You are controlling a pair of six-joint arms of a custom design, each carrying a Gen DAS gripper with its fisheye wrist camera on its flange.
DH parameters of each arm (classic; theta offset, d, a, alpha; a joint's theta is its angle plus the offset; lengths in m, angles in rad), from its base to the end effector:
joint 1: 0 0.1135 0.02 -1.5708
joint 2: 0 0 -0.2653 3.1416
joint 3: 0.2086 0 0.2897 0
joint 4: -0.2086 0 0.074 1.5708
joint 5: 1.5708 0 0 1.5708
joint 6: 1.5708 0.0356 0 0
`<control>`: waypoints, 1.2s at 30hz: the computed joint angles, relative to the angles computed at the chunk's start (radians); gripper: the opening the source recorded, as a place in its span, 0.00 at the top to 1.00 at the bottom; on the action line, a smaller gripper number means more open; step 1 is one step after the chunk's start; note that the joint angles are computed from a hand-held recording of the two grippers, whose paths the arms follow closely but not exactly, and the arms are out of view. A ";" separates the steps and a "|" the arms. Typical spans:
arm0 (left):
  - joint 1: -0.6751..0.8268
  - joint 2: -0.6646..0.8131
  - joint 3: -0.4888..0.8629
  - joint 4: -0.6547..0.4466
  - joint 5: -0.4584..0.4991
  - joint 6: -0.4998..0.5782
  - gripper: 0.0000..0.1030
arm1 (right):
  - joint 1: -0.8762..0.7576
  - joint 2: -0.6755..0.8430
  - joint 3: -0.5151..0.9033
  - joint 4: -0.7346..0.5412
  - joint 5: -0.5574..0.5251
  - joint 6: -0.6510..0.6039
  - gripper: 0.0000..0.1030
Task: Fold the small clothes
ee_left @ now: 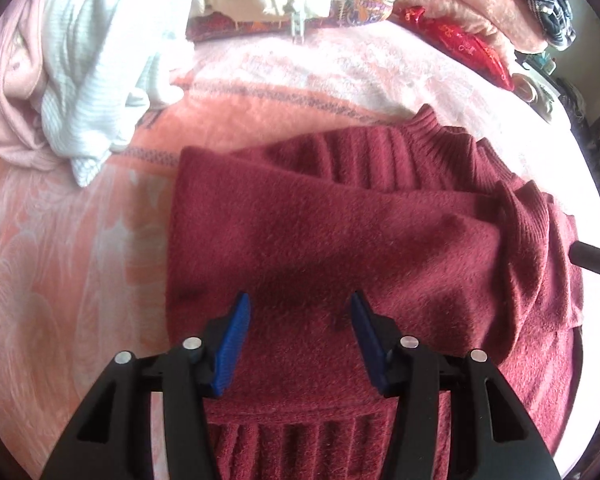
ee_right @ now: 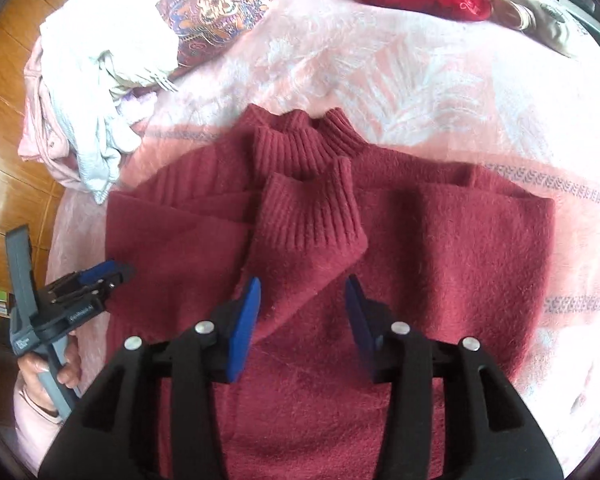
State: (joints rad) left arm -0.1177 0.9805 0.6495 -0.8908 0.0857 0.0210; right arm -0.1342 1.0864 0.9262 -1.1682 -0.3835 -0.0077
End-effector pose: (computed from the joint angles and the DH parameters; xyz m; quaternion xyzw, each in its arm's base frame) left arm 0.1956 -0.0262 0.1957 0.0756 0.9810 -0.0505 0.1712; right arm 0.2114 -0.0151 0.2584 0.0386 0.9740 0.1803 0.1318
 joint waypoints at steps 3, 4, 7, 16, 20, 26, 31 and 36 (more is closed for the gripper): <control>-0.048 0.036 0.009 0.000 -0.013 -0.030 0.48 | 0.096 0.048 -0.002 0.059 0.031 0.089 0.48; -0.056 0.051 0.008 0.006 -0.011 -0.034 0.48 | 0.131 0.062 -0.009 0.083 0.054 0.120 0.45; -0.063 0.097 0.002 0.035 0.007 -0.045 0.46 | 0.239 0.126 -0.013 0.146 0.160 0.179 0.43; 0.046 0.065 -0.037 0.032 0.095 0.067 0.43 | -0.016 -0.023 -0.107 0.077 0.034 -0.041 0.92; 0.044 0.043 -0.045 0.022 0.081 0.081 0.43 | -0.195 -0.047 -0.105 -0.144 0.038 -0.307 0.78; -0.017 0.039 -0.032 0.017 0.039 0.017 0.42 | -0.569 -0.028 -0.058 -0.240 0.050 -0.576 0.51; 0.001 0.001 -0.009 0.003 0.047 0.004 0.42 | -0.661 0.083 -0.031 -0.213 -0.081 -0.582 0.45; 0.000 -0.002 -0.018 0.046 -0.002 -0.027 0.40 | -0.527 0.076 -0.088 -0.113 -0.093 -0.477 0.53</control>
State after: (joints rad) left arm -0.1181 0.9789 0.6312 -0.8450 0.0841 -0.0057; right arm -0.6616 1.1627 0.8380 -1.2813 -0.4769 -0.4851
